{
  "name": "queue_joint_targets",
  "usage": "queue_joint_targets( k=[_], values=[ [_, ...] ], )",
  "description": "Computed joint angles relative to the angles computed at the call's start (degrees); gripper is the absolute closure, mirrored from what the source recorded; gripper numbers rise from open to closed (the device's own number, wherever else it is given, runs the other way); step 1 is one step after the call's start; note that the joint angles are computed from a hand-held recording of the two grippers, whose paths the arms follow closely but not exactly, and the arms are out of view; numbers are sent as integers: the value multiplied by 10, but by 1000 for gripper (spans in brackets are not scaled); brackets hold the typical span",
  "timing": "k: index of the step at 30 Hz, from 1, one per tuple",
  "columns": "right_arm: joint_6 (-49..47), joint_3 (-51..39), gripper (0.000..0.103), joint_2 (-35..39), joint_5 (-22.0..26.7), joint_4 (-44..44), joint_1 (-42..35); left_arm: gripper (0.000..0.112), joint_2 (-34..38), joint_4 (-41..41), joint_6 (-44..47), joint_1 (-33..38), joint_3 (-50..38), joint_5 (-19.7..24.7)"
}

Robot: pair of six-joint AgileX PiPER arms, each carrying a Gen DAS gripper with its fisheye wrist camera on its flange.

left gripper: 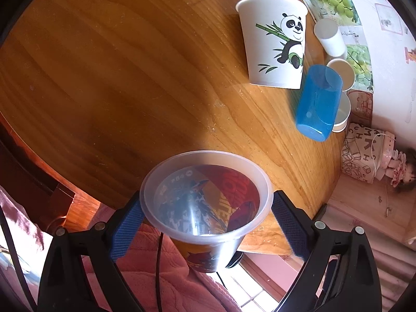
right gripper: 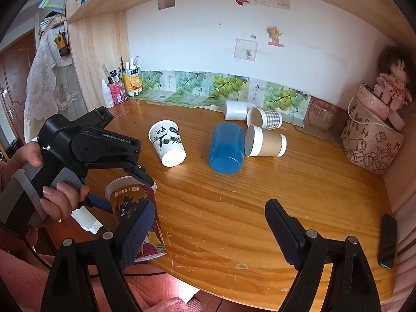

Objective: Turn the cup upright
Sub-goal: 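Lift the printed cup with the left gripper and carry it over the desk, then lower the cup upright onto the desk and open the left gripper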

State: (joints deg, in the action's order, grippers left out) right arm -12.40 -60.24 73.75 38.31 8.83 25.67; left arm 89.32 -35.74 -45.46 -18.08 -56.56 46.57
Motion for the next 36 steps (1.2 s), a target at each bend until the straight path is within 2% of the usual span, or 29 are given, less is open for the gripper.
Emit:
queue_joint_targets(
  k=[4,11,19,29,34,36],
  values=[
    [-2,-5,16,10,1,0,-3,18,9,-23,24,8,2,-3],
    [2,-15,16,24,4,-1,-9,30,39,-52,56,15,-16,15],
    [13,-22,16,35,7,-7,-12,30,72,-49,78,10,-60,37],
    [47,-15,16,27,5,-33,-8,30,123,59,66,-31,-195,87],
    [71,-7,16,19,0,-49,-10,31,143,119,68,-63,-265,96],
    [78,-5,16,17,-2,-54,-11,31,135,123,88,-66,-263,84]
  ],
)
